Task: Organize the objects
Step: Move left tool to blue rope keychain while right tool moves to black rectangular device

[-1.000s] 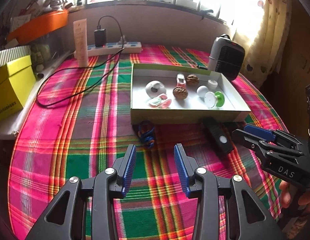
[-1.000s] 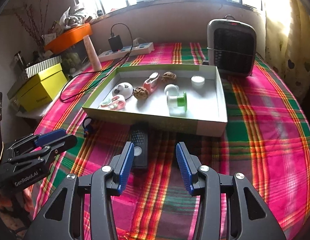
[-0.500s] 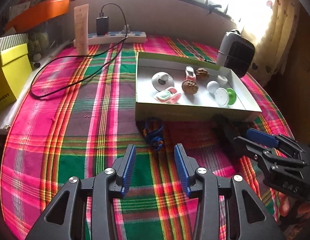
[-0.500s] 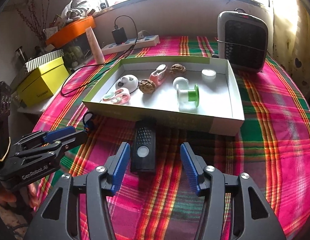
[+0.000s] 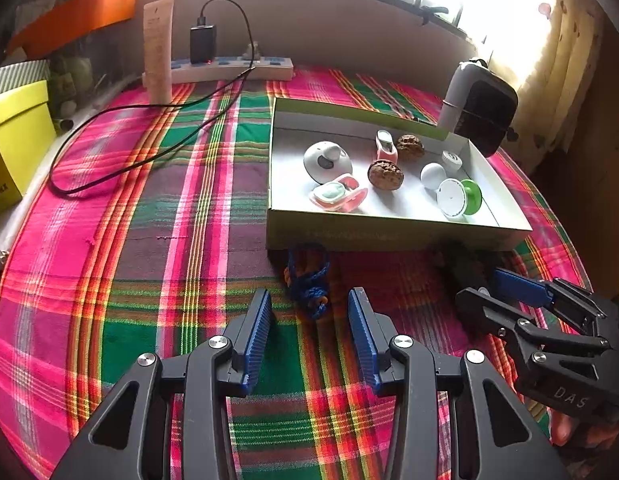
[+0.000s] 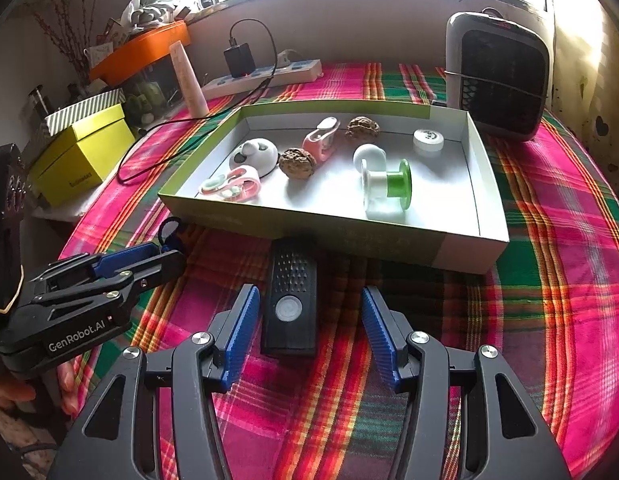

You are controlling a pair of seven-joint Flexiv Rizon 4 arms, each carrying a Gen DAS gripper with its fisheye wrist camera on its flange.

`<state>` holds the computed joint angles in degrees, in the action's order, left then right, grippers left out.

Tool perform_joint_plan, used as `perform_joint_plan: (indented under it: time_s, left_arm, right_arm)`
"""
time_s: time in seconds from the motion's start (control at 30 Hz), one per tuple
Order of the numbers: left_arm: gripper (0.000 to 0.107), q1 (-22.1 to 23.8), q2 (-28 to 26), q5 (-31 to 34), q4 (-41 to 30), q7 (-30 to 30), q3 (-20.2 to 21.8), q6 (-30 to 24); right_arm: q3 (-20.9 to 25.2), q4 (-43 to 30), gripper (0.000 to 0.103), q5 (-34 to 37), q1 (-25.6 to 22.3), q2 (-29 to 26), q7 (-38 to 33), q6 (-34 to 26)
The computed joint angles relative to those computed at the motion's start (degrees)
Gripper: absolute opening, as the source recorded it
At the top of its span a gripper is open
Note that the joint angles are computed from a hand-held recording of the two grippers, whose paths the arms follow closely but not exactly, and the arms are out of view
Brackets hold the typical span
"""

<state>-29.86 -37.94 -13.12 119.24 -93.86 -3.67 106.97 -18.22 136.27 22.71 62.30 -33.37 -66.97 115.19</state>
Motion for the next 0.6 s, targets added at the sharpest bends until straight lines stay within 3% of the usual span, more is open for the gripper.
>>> perform_joint_plan:
  time_s: [0.33,0.6]
  left_arm:
    - [0.039,-1.49,-0.40,-0.66,-0.85,0.27,1.49,-0.25]
    - [0.038,-2.52,-0.59,-1.32,-1.28,0.63,2.44,-0.54]
  right_arm:
    - [-2.33,-0.23,0.054,-0.10,2.19,-0.84,-0.55,-0.98]
    - [-8.75,-0.08,0.054,-0.50,8.13,-2.38,-0.41,-3.53]
